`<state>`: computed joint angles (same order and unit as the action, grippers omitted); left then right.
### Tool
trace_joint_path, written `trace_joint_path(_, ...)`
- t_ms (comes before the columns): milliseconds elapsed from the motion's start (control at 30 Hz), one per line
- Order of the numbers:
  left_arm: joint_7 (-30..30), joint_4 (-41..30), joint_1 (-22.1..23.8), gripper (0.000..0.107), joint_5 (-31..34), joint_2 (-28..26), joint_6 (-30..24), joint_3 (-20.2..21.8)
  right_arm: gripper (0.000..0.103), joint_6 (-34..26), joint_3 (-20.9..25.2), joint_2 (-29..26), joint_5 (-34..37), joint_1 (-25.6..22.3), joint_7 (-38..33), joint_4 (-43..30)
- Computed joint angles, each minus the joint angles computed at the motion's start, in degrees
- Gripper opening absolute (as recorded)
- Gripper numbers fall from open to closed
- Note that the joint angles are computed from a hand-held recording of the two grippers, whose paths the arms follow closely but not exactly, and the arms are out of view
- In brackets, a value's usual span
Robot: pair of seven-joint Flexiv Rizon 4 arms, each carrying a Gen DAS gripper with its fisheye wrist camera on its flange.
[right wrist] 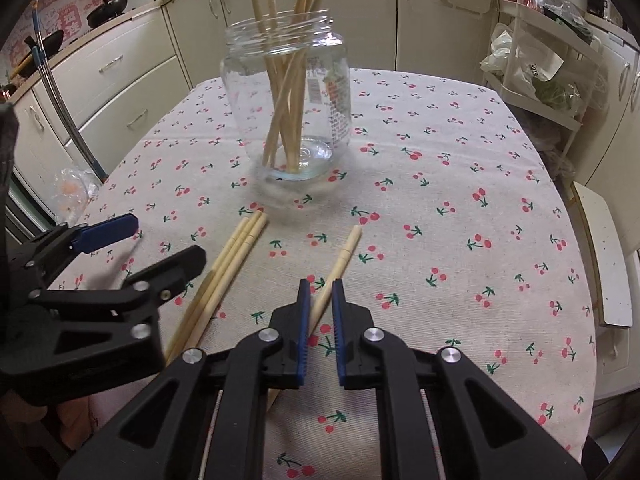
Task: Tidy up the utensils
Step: 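Withdraw both tools from the jar back over the stick pile, then close the left tool on a stick while the right tool grasps another stick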
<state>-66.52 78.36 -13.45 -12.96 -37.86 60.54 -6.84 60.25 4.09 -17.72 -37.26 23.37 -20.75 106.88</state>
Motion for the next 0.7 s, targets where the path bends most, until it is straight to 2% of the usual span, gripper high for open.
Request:
trace_joint_path(233,-3.2,-4.6,-2.6,0.081,4.2,-1.8,-5.2,3.3,0.012,2.4,-0.3,0.3,-0.6,-0.3,1.0,1.0)
trace_joint_path(400,-5.6,-6.5,-2.9,0.08,5.5,-2.7,-6.1,3.6,0.012,4.0,0.5,0.3,2.2,-1.3,-0.5,1.2)
trace_joint_path(500,-6.3,-6.5,-2.8,0.075,5.9,-2.8,-5.6,3.3,0.012,3.4,0.9,-0.1,4.8,-1.6,-2.0,0.1)
trace_joint_path(600,-4.9,-6.9,-2.2,0.058,5.4,-3.0,-5.9,2.2,0.012,2.5,0.6,-1.1,5.3,-1.2,-3.1,-1.4)
trace_joint_path(667,-3.4,-7.2,-1.7,0.036,4.6,-3.1,-6.1,1.2,0.01,2.6,1.5,-1.8,6.8,-1.5,-6.6,-2.4)
trace_joint_path(700,-2.6,-7.2,-1.4,0.03,4.1,-3.2,-6.3,0.8,0.01,2.5,1.9,-1.9,7.5,-1.5,-8.4,-2.8)
